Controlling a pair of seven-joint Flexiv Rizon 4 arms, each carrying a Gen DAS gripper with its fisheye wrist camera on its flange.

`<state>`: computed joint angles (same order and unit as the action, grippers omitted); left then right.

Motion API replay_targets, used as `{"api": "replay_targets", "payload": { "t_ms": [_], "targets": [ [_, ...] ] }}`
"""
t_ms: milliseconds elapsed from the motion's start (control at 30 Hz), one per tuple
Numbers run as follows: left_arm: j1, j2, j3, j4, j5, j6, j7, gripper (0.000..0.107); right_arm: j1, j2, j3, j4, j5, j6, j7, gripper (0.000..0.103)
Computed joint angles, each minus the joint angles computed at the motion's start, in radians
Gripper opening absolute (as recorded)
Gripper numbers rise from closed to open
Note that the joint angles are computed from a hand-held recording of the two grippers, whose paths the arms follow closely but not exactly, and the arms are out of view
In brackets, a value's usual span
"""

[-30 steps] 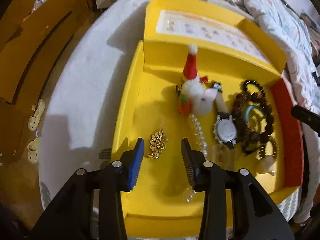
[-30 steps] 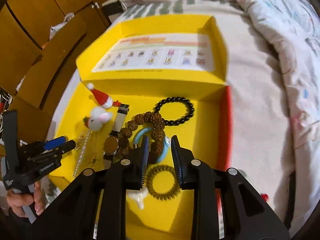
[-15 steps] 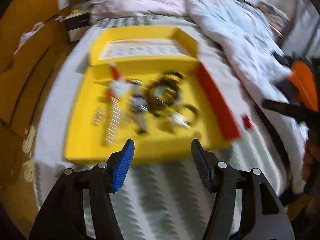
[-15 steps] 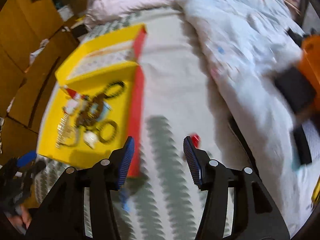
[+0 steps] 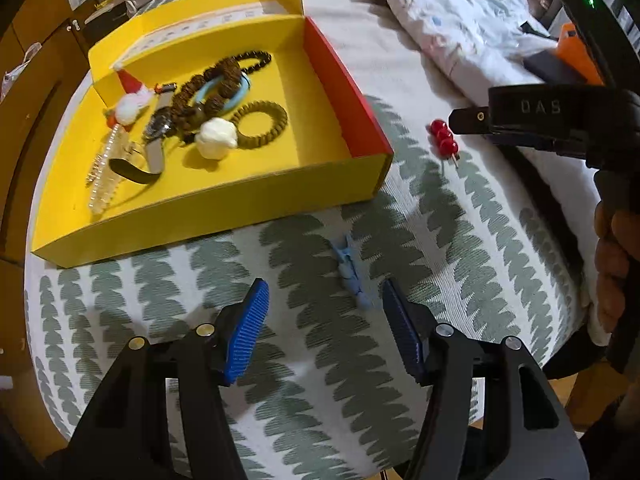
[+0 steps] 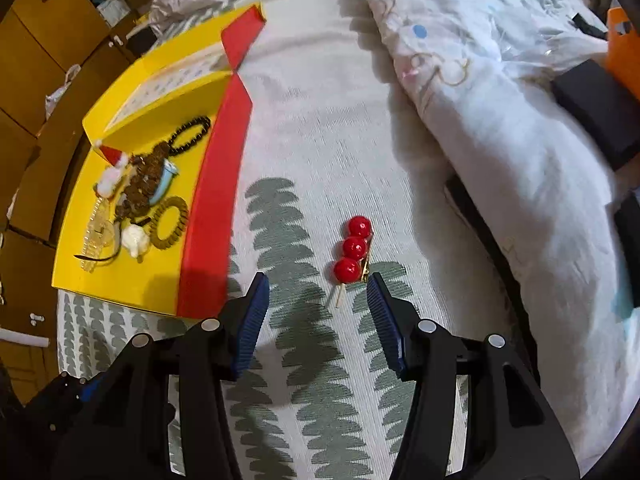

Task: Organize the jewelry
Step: 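Grasp the red three-bead hair pin with right tool while left tool grasps blue clip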

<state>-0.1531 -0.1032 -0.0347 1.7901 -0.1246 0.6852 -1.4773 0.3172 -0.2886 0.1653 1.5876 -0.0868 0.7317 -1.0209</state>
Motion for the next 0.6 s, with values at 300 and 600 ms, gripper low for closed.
{"api": "replay_targets", "payload": {
  "t_ms": [300, 600],
  "targets": [
    [-0.023, -0.059, -0.012, -0.038, 0.036, -0.014, -0.053, 0.059, -0.034, -0.024, 0.002, -0.003, 0.054, 0.007, -0.054, 0.054],
    [-0.039, -0.105, -0.01, -0.063, 0.062, -0.04, -0.085, 0.057, -0.038, -0.063, 0.001, -0.029, 0.077, -0.003, -0.089, 0.054]
  ]
}}
